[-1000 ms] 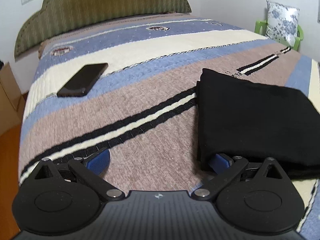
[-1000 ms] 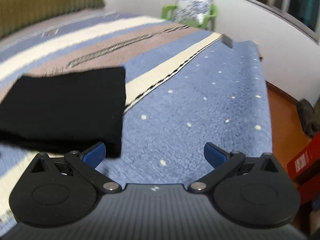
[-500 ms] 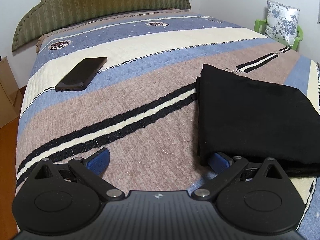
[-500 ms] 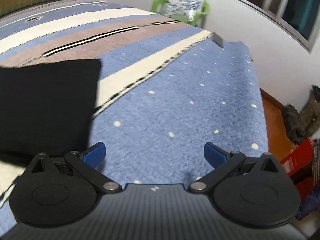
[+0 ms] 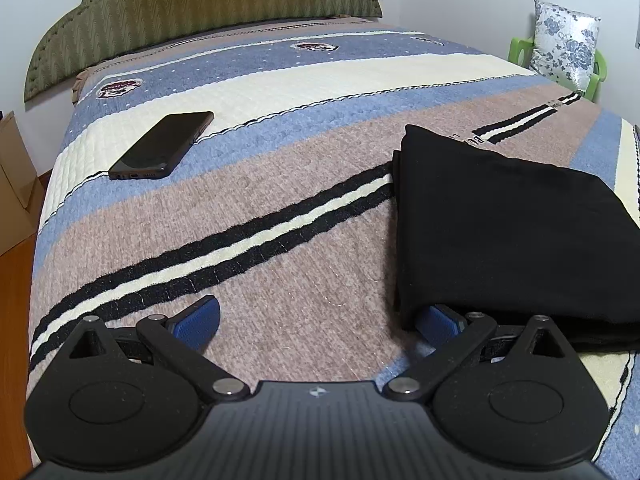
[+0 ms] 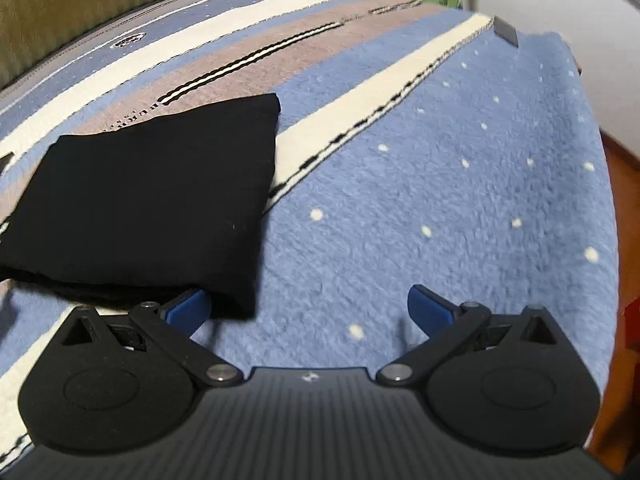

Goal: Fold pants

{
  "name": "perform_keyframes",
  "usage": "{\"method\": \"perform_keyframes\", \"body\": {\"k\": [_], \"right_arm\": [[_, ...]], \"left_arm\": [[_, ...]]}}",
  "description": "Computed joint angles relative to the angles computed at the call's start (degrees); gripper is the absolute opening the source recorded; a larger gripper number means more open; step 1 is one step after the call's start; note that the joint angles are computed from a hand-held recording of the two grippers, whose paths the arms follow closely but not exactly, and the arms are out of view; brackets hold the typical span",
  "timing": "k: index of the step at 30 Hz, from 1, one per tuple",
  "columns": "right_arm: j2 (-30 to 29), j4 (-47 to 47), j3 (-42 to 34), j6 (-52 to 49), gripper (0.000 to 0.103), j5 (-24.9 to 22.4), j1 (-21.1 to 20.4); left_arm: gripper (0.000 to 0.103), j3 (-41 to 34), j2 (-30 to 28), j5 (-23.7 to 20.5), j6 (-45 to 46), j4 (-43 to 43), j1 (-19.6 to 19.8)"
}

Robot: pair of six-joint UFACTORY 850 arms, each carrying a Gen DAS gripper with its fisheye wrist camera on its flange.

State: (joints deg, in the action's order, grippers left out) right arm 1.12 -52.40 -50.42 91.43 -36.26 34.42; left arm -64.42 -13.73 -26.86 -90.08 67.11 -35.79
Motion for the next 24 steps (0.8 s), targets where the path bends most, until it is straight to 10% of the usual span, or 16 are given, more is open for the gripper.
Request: {"method": "perform_keyframes", "body": {"k": [13,18,24], "right_arm": [[-2.4,7.4,-2.7,1.5,0.103,-6.9,0.9],[4.1,-3.5,-0.7,6.5,0.103,-8.3,4.4],[-2.4,3.1,-6.0,-3.3,0.103,-3.1,-0.3]], "left_arm": [[0.103,-1.2,0.3,-3.5,11.6,-9.1,-0.4],[0.103,1.0,2.7,-10.9,6.8,-3.2,-2.2],[0.103,1.9,6.1,0.9,-3.8,4.6,-0.7]]}}
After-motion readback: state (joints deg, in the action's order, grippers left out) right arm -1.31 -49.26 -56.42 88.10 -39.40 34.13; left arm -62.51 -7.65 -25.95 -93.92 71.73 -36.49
